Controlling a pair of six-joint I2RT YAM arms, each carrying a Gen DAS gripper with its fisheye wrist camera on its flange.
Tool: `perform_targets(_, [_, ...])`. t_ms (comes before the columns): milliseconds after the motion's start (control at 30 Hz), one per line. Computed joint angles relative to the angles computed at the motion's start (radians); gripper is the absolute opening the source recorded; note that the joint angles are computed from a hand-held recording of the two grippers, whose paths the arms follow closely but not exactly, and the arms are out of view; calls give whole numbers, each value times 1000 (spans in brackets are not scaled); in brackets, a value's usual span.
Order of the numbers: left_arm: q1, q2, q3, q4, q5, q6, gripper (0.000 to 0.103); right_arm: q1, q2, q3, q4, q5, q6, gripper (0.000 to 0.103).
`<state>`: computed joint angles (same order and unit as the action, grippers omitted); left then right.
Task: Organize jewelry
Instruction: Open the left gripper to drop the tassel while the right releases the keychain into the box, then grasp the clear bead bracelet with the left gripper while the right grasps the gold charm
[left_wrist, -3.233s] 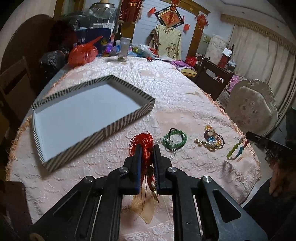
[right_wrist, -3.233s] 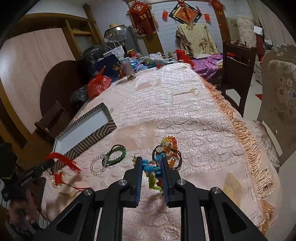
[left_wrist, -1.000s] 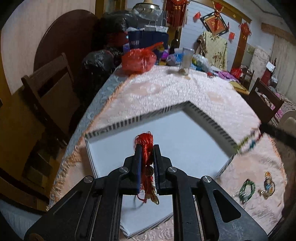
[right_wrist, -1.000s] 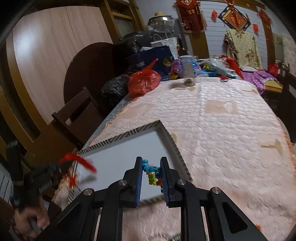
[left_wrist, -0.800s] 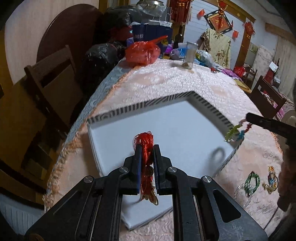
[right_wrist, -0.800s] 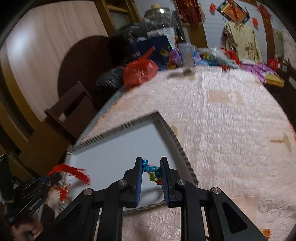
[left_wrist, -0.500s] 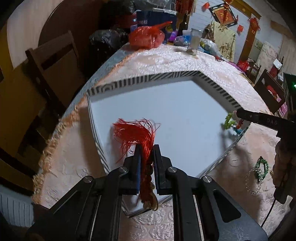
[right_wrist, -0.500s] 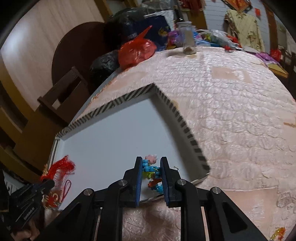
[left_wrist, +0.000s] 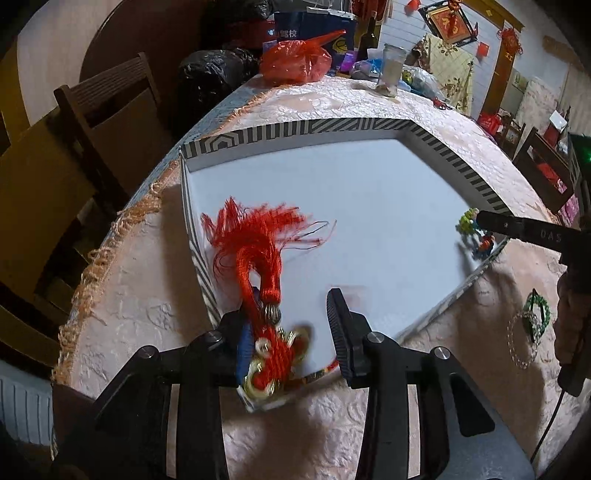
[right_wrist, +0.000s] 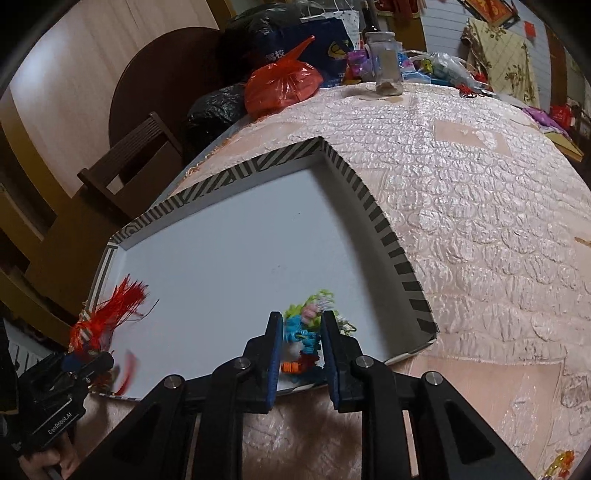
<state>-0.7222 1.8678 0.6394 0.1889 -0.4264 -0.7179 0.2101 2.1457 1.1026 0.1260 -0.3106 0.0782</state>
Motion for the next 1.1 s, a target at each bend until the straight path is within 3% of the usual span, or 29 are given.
perform_targets(300, [-57,-19,-4,-40,-7,-70,39,-7,-75,-101,61,1,3,27])
perform_targets(500, [-55,-27,31,-106,-26,-74,45,-76,-258,-253,111,0,7,27])
perform_targets(633, [-63,-106,41,-158,-87,-61,56,-203,-439,-414,114,-16,-26,27])
perform_targets(833, [-176,-139,90,-198,-153,-68,60,-484,-648,-649,118,-122,-145,33])
perform_targets(967, [-266,-69,151,-181,-144,-69,61,-649,-685,-754,120,-183,-241,33])
perform_targets(1100, [-335,58,270,-184,-108,-45,61,-747,-661,-809,67,-145,-361,33])
